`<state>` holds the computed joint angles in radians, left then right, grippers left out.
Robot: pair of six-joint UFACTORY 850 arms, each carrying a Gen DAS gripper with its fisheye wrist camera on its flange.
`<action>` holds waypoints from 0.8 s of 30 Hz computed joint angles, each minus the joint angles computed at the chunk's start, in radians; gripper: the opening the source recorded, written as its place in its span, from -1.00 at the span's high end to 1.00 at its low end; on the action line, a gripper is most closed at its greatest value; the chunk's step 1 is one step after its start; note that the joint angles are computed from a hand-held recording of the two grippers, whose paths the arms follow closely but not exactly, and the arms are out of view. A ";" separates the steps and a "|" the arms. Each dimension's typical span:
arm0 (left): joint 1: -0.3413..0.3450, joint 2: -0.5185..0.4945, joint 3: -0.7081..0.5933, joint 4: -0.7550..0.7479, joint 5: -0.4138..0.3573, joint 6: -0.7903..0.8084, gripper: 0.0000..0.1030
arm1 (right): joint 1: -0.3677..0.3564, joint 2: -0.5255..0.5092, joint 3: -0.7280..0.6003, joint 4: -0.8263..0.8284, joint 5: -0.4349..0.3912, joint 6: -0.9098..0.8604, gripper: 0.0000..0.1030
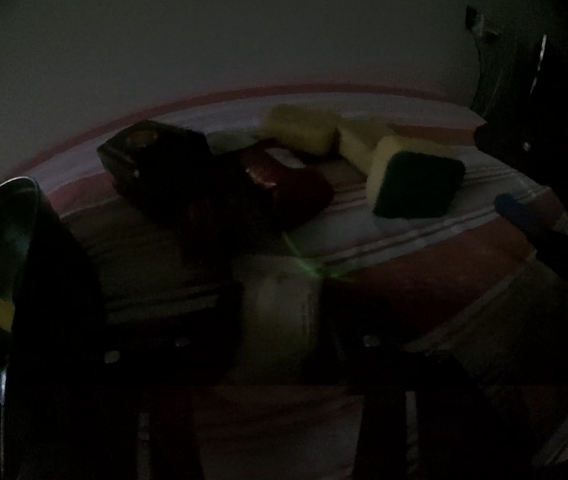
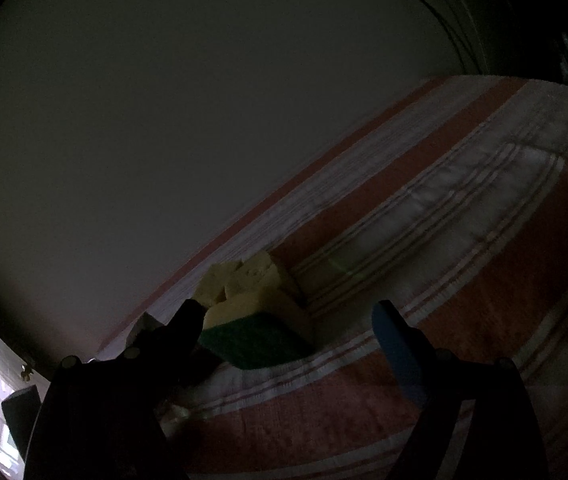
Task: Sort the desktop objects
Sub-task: 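Move both tools toward the remaining sponges in the pile, then grasp the white wrapped packet with the left tool while the right tool grasps a yellow sponge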
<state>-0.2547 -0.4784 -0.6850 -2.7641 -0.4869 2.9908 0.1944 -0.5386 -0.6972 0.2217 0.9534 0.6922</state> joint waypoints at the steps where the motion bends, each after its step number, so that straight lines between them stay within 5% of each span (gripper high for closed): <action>1: 0.007 0.001 0.003 0.037 -0.007 -0.032 0.25 | 0.000 0.001 0.003 0.000 0.004 0.006 -0.71; 8: 0.073 0.026 0.036 0.234 -0.107 -0.194 0.28 | -0.011 -0.004 0.003 -0.023 0.006 0.035 -0.71; 15: 0.094 0.077 0.136 0.071 -0.355 -0.090 0.28 | -0.014 -0.011 -0.021 -0.062 -0.031 0.000 -0.71; 18: 0.104 0.059 0.151 0.065 -0.408 -0.117 0.28 | 0.001 -0.007 -0.067 -0.062 -0.140 -0.119 -0.71; 20: 0.115 0.051 0.136 0.114 -0.364 -0.192 0.29 | 0.021 -0.009 -0.115 -0.018 -0.244 -0.276 -0.71; 24: 0.117 0.051 0.124 0.112 -0.378 -0.221 0.29 | 0.056 -0.047 -0.223 0.220 -0.413 -0.621 -0.71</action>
